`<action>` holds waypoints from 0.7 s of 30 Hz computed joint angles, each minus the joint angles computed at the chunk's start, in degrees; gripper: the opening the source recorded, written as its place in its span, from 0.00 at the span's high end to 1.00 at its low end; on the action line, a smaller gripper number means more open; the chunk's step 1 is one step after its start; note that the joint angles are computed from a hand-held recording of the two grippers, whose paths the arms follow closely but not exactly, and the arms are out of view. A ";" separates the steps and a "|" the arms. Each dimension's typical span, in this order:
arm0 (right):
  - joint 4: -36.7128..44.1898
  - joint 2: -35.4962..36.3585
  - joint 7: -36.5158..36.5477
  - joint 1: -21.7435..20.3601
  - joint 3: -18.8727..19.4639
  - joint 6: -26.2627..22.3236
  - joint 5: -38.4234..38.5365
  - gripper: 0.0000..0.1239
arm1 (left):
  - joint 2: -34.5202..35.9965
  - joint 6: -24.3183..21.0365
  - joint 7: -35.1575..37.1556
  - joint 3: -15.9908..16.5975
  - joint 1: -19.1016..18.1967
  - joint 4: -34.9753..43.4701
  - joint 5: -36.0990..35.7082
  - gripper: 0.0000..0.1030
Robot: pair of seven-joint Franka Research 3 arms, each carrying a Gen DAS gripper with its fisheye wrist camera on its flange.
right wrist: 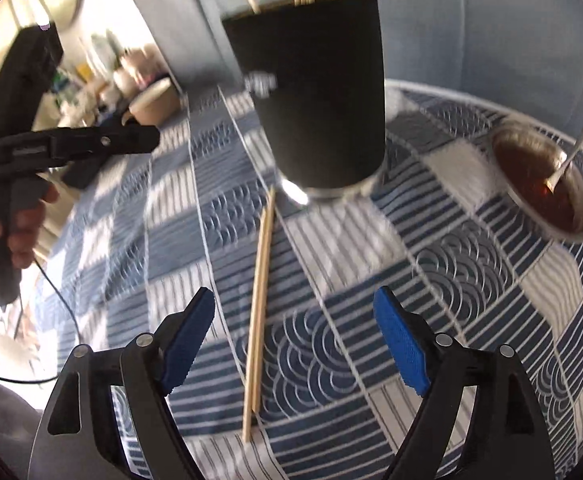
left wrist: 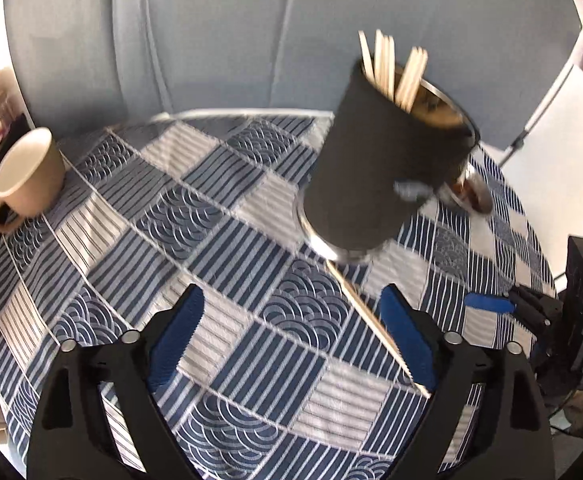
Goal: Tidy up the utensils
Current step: 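Move both open grippers to the last sticks beside the cup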
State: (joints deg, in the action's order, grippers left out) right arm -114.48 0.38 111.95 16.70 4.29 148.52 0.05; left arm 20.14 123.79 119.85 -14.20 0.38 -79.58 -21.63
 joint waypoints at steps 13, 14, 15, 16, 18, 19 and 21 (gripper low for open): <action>2.84 2.97 2.82 1.72 0.16 -9.81 -8.52 0.38 | -1.76 -2.16 -1.09 1.45 -1.61 -4.40 5.95 0.08; 2.42 2.91 2.72 1.80 0.11 -9.23 -8.30 0.37 | -1.72 -2.25 -1.52 1.59 -1.74 -4.51 6.66 0.08; 2.21 2.83 3.11 1.87 0.04 -8.96 -8.23 0.37 | -1.71 -2.17 -1.72 1.66 -1.81 -4.69 7.19 0.08; 1.91 2.73 3.43 1.90 -0.01 -8.62 -7.92 0.37 | -1.81 -2.06 -1.79 1.68 -1.84 -4.98 7.60 0.08; 1.70 2.59 5.11 2.11 -0.09 -8.89 -9.51 0.33 | -1.84 -2.30 -2.10 1.80 -2.04 -5.35 8.78 0.08; 1.76 2.63 5.50 2.16 -0.08 -9.02 -9.72 0.33 | -1.77 -2.47 -2.46 1.85 -2.17 -5.38 9.31 0.08; 2.23 2.83 6.11 2.34 -0.06 -9.65 -10.79 0.33 | -1.44 -3.19 -3.64 1.94 -2.64 -5.23 10.57 0.08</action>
State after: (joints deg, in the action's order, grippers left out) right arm -112.25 3.21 118.06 19.04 4.24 138.87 -10.75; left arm 18.70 120.60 116.21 -12.26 -2.26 -84.82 -11.06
